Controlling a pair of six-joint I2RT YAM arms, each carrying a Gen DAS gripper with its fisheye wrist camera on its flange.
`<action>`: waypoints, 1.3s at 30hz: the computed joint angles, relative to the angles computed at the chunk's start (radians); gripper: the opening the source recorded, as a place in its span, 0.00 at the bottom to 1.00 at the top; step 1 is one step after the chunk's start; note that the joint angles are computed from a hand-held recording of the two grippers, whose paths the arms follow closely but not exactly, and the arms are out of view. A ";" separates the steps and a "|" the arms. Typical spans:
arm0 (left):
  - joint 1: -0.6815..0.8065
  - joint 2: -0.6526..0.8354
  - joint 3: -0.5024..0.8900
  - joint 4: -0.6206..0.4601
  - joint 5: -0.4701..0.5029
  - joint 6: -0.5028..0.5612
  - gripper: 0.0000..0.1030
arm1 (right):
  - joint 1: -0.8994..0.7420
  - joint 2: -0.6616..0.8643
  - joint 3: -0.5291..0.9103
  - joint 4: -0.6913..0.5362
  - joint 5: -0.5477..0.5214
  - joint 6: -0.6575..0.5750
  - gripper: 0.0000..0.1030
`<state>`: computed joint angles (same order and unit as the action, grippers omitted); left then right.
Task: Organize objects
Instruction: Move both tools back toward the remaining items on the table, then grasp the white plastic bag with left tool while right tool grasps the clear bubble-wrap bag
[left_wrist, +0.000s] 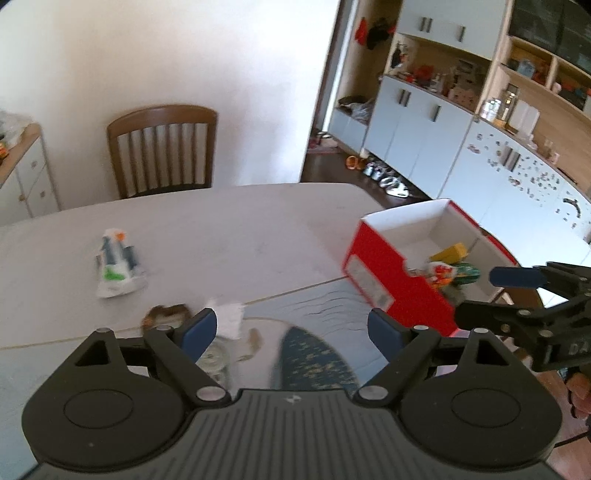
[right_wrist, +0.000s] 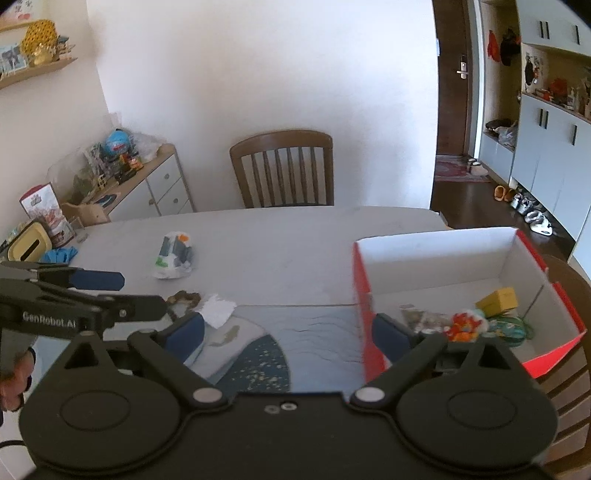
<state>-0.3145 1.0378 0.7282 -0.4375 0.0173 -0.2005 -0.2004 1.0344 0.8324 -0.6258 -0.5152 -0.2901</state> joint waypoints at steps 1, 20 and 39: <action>0.030 -0.003 -0.009 0.002 0.003 0.015 0.91 | 0.027 -0.003 -0.006 0.008 0.018 0.018 0.94; 0.512 0.371 0.057 0.274 0.139 0.197 1.00 | 0.444 0.201 -0.047 0.276 0.307 0.225 0.94; 0.483 0.883 0.380 0.416 0.007 0.202 1.00 | 0.589 0.720 0.179 0.462 0.426 0.356 0.92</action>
<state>0.1685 1.9212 1.1086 -0.0217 0.0247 0.0020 0.3885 1.7548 1.0110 -0.1634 -0.0889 0.0664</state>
